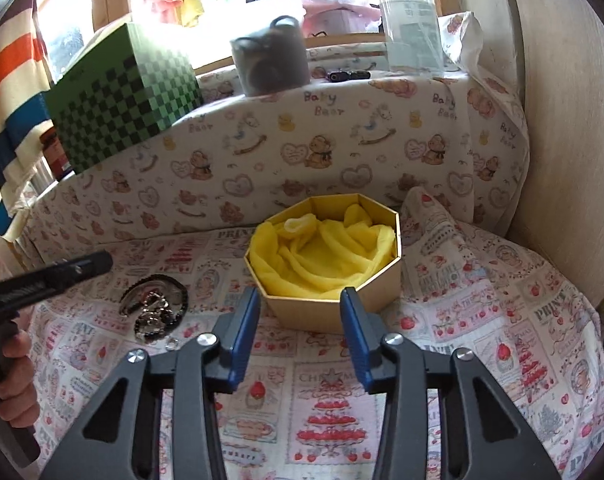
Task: Organize jewelry
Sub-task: 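Move right tool to the small silver ring while left tool approaches the silver bangle, then grasp the small silver ring with right tool while left tool grasps the silver bangle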
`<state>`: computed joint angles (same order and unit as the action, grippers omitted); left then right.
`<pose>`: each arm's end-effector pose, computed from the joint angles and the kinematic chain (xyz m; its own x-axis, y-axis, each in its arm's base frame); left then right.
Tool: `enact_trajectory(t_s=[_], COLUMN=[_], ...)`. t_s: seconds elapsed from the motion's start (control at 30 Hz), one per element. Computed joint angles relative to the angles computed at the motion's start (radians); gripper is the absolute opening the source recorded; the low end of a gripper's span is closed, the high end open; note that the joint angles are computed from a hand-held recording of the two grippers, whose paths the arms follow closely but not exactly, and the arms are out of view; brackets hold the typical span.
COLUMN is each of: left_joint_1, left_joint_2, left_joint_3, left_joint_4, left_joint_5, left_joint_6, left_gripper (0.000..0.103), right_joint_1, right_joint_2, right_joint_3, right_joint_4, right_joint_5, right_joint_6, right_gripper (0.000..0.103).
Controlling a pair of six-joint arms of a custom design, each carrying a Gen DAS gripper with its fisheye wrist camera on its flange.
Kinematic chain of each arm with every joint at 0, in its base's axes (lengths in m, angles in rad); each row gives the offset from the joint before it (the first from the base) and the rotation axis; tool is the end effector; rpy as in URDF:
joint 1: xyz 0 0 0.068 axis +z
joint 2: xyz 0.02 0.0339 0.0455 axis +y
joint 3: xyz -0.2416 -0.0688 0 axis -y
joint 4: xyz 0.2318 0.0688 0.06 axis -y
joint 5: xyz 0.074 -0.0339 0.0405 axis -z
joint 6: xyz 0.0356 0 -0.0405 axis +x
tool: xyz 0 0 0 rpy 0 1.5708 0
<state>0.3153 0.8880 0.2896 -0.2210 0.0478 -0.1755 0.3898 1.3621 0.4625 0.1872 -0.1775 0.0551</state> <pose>0.1599 0.0504 0.1399 -0.6354 -0.3907 -0.6661 -0.3958 0.9054 -0.1536 0.2229 0.0984 0.1344 -0.6311 -0.2007 -0.7493 -0.4636 0.8720 0.1569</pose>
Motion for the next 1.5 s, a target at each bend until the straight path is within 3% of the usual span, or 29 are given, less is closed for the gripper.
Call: enact_trajectory(t_s=[0.23,0.3,0.37,0.4,0.57,0.93,1.17,1.37,1.5], left_joint_1=[0.141,0.124,0.108,0.089,0.036,-0.136,-0.15,-0.156,-0.165], left_joint_2=[0.172,0.161,0.112,0.109,0.257,0.375,0.438,0.435,0.445], left_joint_3=[0.023,0.013,-0.009,-0.019,-0.002,0.01,0.016,0.016,0.024], left_joint_4=[0.061,0.072,0.071,0.092,0.2,0.3,0.36,0.349,0.338], left_joint_5=[0.223,0.226,0.208,0.19,0.159,-0.101,-0.147,-0.158,-0.153], left_joint_6=[-0.023,-0.033,-0.031,-0.037,-0.077,-0.111,-0.156,-0.149,-0.159], left_gripper=[0.046,0.055,0.069,0.071,0.071,0.071,0.07,0.071,0.066], right_joint_1=[0.017,0.018,0.023,0.026,0.029,0.035,0.055,0.078,0.077], right_joint_2=[0.021,0.026,0.027,0.028,0.021,0.016,0.013,0.022,0.025], right_joint_3=[0.019,0.022,0.021,0.022,0.02,0.022,0.015,0.011,0.011], right_joint_4=[-0.019,-0.017,-0.016,-0.017,-0.019,-0.031,-0.019,-0.006,-0.004], right_joint_5=[0.03,0.037,0.05,0.058,0.071,0.093,0.121,0.16,0.171], right_joint_6=[0.001,0.005,0.006,0.007,0.005,0.005,-0.006,-0.021,-0.023], right_gripper=[0.039,0.039,0.039,0.039,0.042,0.046,0.048,0.049,0.049])
